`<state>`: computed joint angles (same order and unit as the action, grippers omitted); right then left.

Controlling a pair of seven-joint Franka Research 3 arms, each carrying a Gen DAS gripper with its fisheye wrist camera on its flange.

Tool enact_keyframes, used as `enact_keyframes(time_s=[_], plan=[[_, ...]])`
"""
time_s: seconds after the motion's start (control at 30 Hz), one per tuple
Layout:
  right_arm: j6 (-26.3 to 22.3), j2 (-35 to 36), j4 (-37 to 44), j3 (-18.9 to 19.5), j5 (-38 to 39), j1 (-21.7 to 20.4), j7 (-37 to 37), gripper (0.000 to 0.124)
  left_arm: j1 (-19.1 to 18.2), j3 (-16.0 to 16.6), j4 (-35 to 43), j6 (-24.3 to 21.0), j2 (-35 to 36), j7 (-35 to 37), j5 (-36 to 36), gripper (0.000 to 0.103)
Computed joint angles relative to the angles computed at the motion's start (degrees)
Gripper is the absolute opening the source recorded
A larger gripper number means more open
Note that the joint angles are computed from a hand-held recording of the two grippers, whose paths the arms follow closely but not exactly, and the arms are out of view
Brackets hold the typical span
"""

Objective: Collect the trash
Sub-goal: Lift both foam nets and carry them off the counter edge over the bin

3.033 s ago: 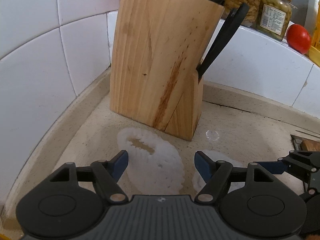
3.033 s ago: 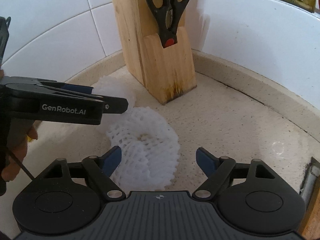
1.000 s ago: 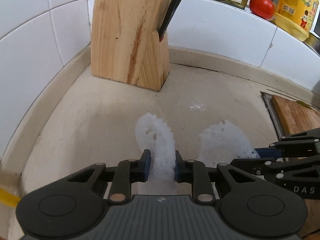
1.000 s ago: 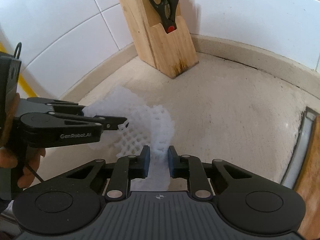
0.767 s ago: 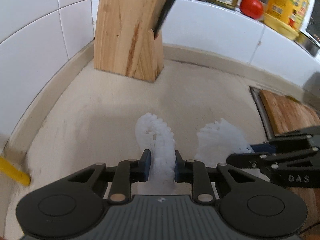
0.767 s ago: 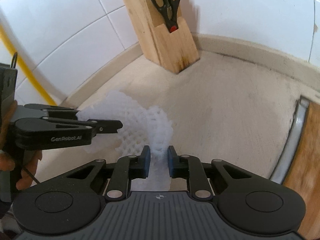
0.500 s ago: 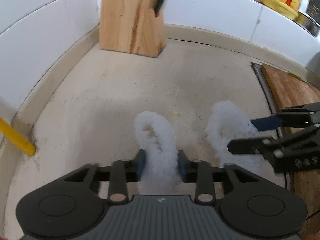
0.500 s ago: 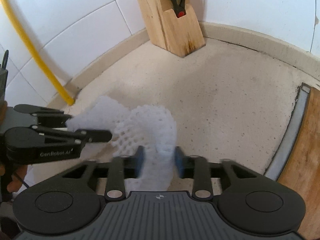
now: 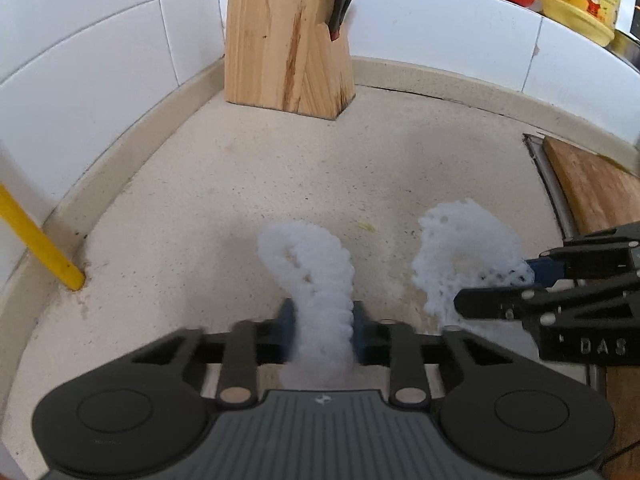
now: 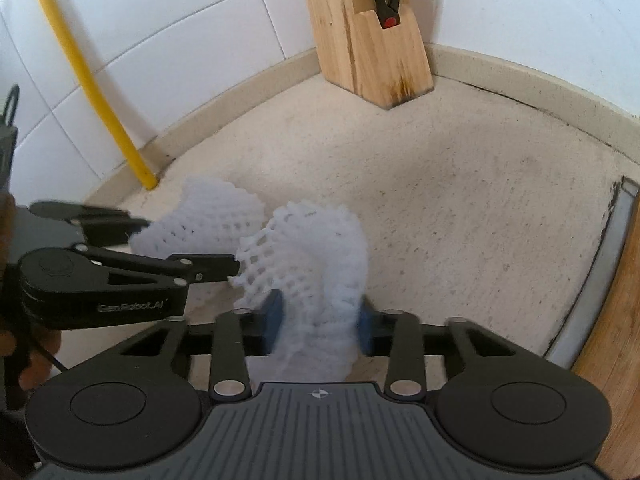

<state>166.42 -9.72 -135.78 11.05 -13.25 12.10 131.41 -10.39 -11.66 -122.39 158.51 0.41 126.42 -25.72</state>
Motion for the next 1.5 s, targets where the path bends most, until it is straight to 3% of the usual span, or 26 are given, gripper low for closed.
enact_keyframes(time_s=[0.23,0.63,1.2,1.5], plan=[[-1.5,-4.7,-2.4,3.6,-3.2,-1.0,5.6,0.026,-2.1,2.5,-6.2,-1.0,-7.1,7.9,-8.9,0.018],[-3.9,-10.2,-4.3,9.9,-6.7,-2.1,13.8,0.024,-7.9,10.1,-15.9,-2.2,-18.9,12.9,-13.2,0.018],[-8.0,-10.2,-1.0,13.6,-11.1,0.8,19.3,0.024,-11.3,17.9,-26.1,-2.5,-31.8,12.2,-10.1,0.018],[-8.5,-3.6,5.7,11.9,-14.3,6.3,17.8,0.024,-8.8,21.4,-31.3,-1.6,-39.1,8.0,-5.0,0.018]])
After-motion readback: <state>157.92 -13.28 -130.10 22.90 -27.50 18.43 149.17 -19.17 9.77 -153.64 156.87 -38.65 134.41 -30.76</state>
